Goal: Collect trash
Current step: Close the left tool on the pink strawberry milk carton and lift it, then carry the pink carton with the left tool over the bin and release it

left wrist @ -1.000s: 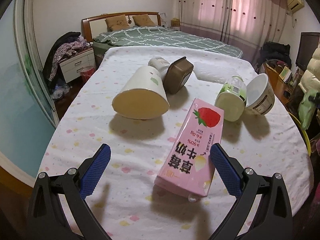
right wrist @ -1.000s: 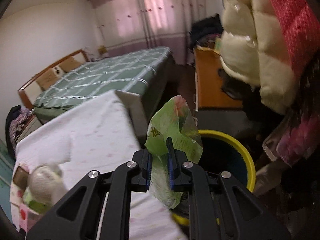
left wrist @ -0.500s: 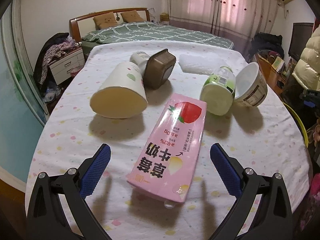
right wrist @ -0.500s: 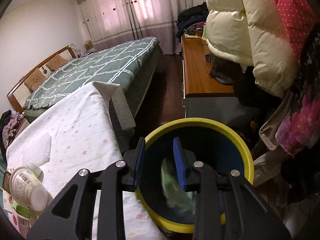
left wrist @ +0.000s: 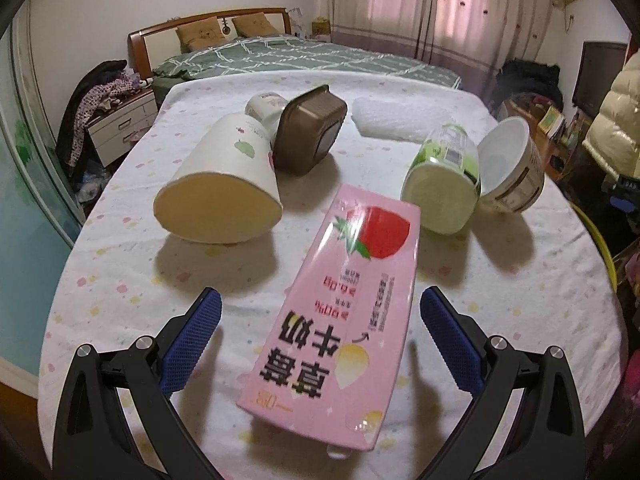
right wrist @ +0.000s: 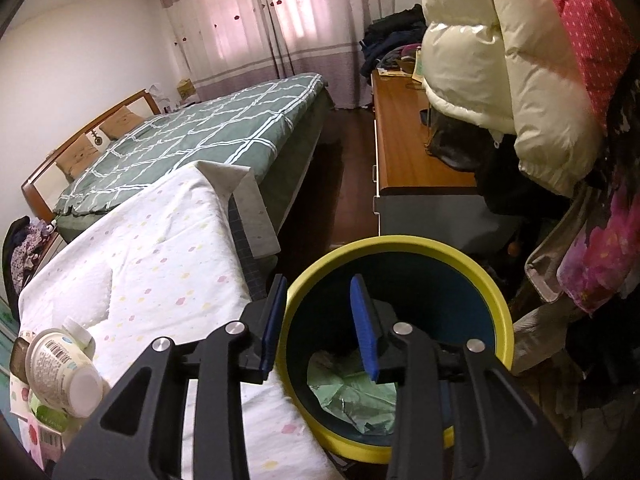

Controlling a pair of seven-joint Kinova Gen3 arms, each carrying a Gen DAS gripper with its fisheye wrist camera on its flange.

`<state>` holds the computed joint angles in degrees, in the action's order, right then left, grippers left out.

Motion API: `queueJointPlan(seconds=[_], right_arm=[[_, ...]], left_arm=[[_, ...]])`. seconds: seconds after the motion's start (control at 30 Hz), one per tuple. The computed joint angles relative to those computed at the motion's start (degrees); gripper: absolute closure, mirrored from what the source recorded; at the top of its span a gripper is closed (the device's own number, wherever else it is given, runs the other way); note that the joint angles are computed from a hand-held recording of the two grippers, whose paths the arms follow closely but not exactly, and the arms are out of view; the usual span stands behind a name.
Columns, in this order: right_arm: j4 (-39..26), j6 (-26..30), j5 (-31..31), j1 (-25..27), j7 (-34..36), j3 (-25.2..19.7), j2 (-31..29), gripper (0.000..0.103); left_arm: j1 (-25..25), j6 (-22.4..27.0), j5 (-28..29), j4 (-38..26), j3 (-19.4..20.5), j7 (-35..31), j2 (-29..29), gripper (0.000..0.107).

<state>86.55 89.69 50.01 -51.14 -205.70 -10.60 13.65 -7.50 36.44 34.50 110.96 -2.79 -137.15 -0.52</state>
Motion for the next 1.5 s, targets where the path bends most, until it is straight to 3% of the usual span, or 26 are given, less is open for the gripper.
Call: queueJointPlan(seconds=[0.17, 0.37, 0.77, 0.93, 1.17, 1.5], right_arm=[[-4.07, 1.01, -1.08, 0.02, 5.13, 0.34, 2.35, 0.071], [-10.14, 1.74, -3.15, -1.61, 11.04, 1.89, 6.01, 0.071], [-19.6, 7.78, -0.73, -8.13, 17.49, 5.51, 8.53, 0.071], [-18.37, 8.88, -0.57, -8.85, 16.22, 5.39, 7.33, 0.071], [-12.29, 6.88, -1.0, -7.84, 11.05, 3.32, 3.87, 0.071], [-2.97, 5.23, -0.24, -6.09, 2.12, -0.98, -1.72, 0.071]], left_arm=[[-1.0, 0.82, 4.1, 0.26, -0.43, -2.51, 0.67, 0.028], [-3.35, 5.12, 8.98, -0.31, -1.19, -6.48, 1.89, 0.05], [-4.19, 4.1, 12.67, 2.12, -1.59, -8.57, -0.04, 0.052], [-3.81, 1.92, 15.2, 4.39, -2.78, -9.98, -2.13, 0.052], [-1.63, -0.1, 13.68, 6.76, -3.73, -9.47, -5.92, 0.052], [6.21, -0.48, 12.01, 8.32, -5.45, -8.43, -13.27, 0.052]])
